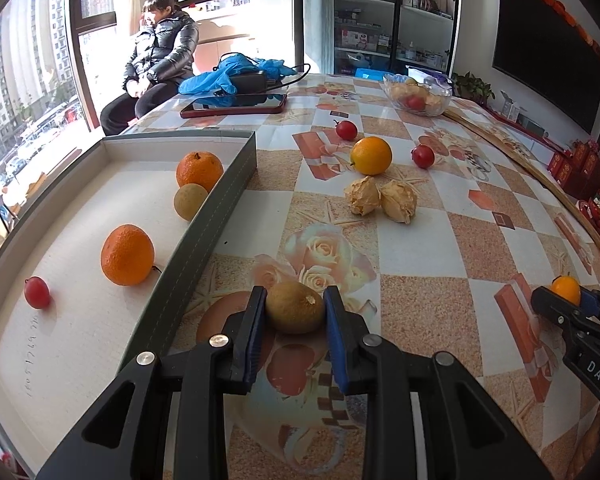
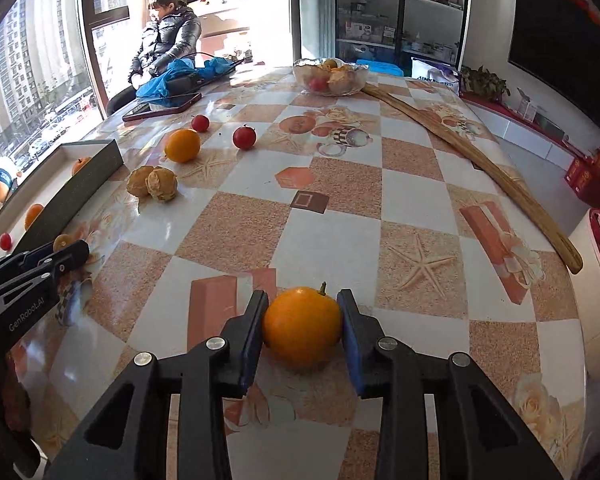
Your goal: Organize fruits
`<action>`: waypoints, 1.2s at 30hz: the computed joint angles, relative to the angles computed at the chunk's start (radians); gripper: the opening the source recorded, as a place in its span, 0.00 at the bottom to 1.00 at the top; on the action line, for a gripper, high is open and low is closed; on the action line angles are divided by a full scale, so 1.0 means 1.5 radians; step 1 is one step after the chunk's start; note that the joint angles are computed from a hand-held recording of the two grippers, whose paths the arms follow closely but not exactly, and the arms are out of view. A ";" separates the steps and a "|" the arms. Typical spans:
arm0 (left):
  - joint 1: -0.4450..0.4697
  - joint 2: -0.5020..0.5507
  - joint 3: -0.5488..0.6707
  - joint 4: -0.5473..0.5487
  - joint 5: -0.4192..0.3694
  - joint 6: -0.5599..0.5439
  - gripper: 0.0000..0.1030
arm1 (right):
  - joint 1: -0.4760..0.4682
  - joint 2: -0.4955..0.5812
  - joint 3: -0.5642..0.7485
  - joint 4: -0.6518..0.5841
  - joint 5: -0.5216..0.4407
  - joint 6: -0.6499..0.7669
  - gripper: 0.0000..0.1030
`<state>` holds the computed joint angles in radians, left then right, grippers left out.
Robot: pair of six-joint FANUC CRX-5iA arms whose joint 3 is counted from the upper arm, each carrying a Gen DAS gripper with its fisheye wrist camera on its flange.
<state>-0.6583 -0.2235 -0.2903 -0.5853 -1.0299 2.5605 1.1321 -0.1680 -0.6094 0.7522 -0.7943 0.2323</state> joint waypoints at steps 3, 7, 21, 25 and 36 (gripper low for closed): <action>-0.004 0.003 0.002 -0.005 -0.004 0.003 0.30 | -0.001 0.000 -0.001 0.002 -0.001 -0.004 0.36; -0.011 0.005 0.004 -0.010 -0.010 0.007 0.30 | 0.002 0.000 -0.002 0.005 -0.005 -0.007 0.35; -0.012 0.005 0.005 -0.011 -0.010 0.008 0.30 | 0.002 0.001 -0.001 0.004 -0.005 -0.007 0.36; -0.012 0.005 0.005 -0.011 -0.010 0.008 0.30 | 0.002 0.001 -0.001 0.004 -0.006 -0.007 0.36; -0.013 0.006 0.005 -0.012 -0.011 0.009 0.30 | 0.002 0.001 0.000 0.004 -0.006 -0.007 0.36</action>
<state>-0.6778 -0.2148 -0.2822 -0.6032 -1.0459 2.5743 1.1351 -0.1665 -0.6099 0.7583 -0.8032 0.2221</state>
